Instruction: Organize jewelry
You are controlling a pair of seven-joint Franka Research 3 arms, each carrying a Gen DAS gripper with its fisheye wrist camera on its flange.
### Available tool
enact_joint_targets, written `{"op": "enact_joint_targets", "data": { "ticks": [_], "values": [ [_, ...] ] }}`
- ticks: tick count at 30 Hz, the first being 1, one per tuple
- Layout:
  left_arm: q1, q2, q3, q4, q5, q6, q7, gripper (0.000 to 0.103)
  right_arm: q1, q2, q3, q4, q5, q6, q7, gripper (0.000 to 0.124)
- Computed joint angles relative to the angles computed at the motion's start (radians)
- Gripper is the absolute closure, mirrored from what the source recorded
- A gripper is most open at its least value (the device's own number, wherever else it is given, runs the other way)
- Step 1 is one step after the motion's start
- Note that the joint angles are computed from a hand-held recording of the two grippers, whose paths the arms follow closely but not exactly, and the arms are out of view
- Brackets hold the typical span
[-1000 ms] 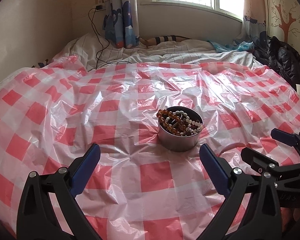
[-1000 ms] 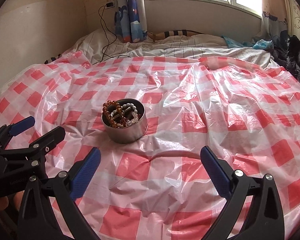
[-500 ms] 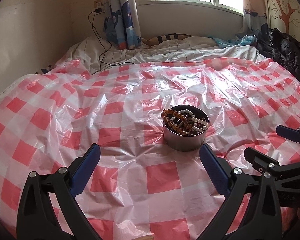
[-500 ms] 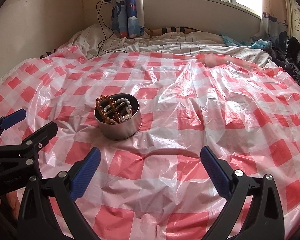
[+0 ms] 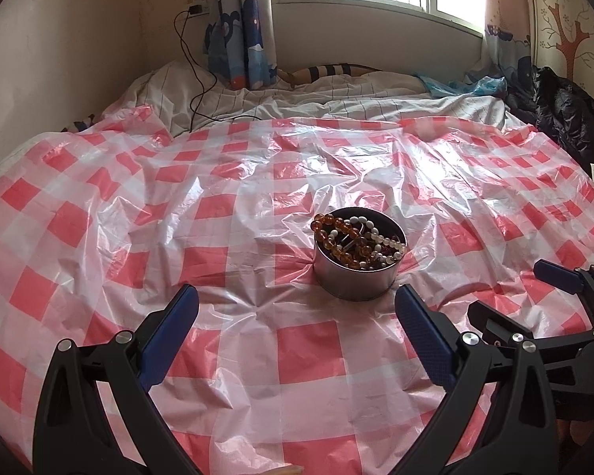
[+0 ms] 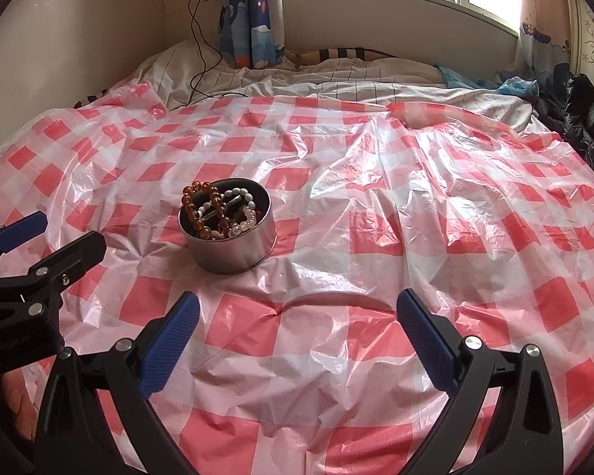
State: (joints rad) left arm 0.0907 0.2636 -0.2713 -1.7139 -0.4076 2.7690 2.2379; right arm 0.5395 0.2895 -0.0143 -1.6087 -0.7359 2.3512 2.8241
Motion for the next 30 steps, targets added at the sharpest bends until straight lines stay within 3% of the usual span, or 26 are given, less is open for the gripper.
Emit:
{"op": "enact_joint_targets", "data": {
  "ticks": [16,23,30],
  "values": [
    [-0.003,0.011,0.0,0.009,0.02,-0.002,-0.011,0.008,0.0,0.016,-0.005,0.014,0.016,0.003,-0.018,0.028],
    [-0.003,0.06,0.013,0.097,0.042,-0.122,-0.087,0.008,-0.002,0.045,-0.008,0.05,0.061,-0.002,-0.054,0.028],
    [0.001,0.071,0.03,0.124,0.076,-0.161,-0.141,0.008,0.01,0.072,-0.014,0.101,0.108,-0.078,-0.102,0.028]
  ]
}}
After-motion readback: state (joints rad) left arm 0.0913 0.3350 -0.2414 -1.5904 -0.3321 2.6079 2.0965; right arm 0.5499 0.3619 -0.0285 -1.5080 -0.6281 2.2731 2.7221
